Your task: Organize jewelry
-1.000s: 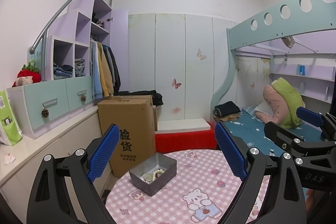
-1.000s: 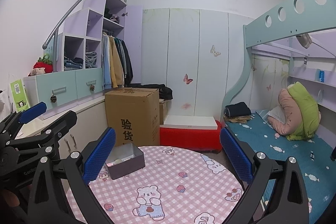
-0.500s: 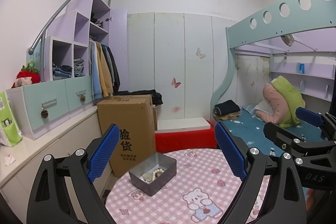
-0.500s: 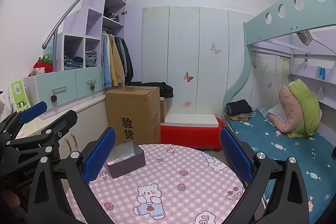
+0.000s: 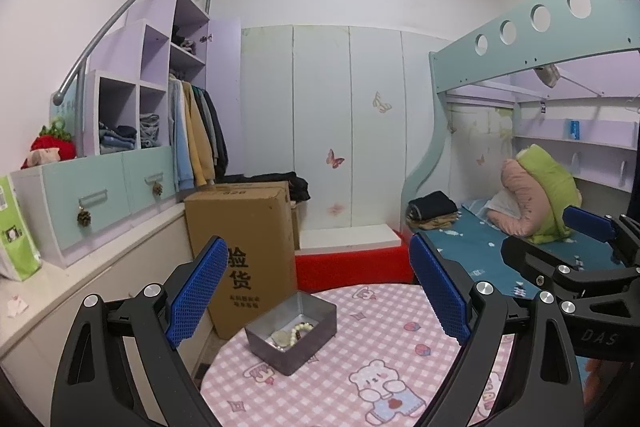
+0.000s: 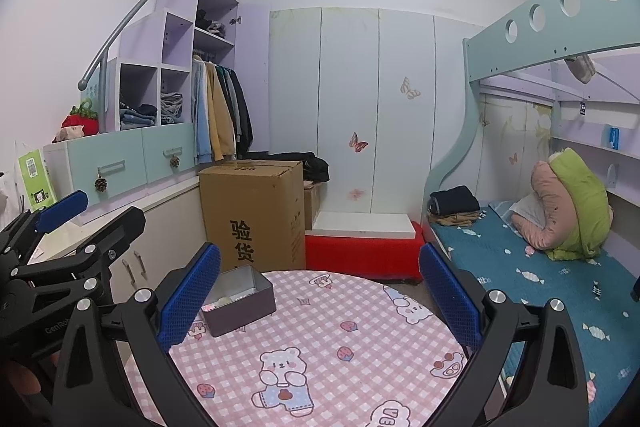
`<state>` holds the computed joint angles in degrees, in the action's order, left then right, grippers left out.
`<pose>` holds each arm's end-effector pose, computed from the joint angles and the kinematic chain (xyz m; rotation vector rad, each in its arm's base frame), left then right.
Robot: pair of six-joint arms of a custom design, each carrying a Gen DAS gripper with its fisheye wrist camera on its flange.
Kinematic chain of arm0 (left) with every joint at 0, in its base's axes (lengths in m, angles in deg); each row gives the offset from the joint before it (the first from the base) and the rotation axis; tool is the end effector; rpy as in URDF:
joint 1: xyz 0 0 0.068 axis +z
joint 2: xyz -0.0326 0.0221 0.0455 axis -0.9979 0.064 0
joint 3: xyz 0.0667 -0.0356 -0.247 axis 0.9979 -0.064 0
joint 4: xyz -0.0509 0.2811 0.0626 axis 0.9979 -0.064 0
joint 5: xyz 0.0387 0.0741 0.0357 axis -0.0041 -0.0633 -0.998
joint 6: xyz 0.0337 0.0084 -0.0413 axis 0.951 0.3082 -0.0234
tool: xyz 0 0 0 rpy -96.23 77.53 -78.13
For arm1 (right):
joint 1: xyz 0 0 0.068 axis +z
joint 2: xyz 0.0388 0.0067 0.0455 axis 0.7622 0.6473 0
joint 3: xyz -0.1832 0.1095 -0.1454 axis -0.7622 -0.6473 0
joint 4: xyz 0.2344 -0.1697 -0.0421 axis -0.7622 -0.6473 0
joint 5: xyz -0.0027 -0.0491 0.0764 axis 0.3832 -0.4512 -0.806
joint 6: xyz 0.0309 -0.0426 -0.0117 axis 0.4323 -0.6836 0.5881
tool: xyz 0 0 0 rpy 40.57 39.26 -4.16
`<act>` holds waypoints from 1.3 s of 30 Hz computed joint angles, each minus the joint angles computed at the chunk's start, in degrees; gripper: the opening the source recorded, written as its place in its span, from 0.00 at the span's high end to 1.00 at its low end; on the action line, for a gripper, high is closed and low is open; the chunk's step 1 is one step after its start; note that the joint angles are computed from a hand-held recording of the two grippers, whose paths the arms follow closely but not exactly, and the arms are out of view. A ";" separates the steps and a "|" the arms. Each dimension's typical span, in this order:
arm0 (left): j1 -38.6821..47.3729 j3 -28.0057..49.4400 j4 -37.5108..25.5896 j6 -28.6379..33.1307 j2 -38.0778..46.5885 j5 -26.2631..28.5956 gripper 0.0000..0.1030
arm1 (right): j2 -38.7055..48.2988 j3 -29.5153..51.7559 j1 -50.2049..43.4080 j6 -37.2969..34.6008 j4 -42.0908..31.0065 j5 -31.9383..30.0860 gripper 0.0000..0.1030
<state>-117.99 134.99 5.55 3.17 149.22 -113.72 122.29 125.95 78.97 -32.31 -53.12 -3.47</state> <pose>0.2698 -0.1366 0.3130 -0.1715 1.7177 0.2243 0.3452 0.1918 0.3129 -0.3995 1.7683 0.3353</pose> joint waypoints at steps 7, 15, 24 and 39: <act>2.31 -0.49 -1.21 -2.84 -1.11 5.61 0.14 | -0.01 -0.09 0.09 -0.06 -0.29 0.13 0.06; 2.62 -0.81 -0.80 -2.33 -1.06 6.31 0.14 | 0.65 0.36 -0.91 0.43 -1.12 -1.21 0.06; 2.87 -0.61 -0.80 -1.82 -1.05 6.09 0.14 | 0.52 0.55 -0.79 0.12 -1.42 -0.79 0.06; 2.76 -0.47 -0.79 -1.74 -0.91 5.81 0.14 | 0.84 1.07 -0.78 0.12 -1.70 -0.77 0.06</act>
<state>-115.23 134.52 4.76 1.43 148.31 -107.91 123.12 127.02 78.19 -32.18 -54.82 -4.24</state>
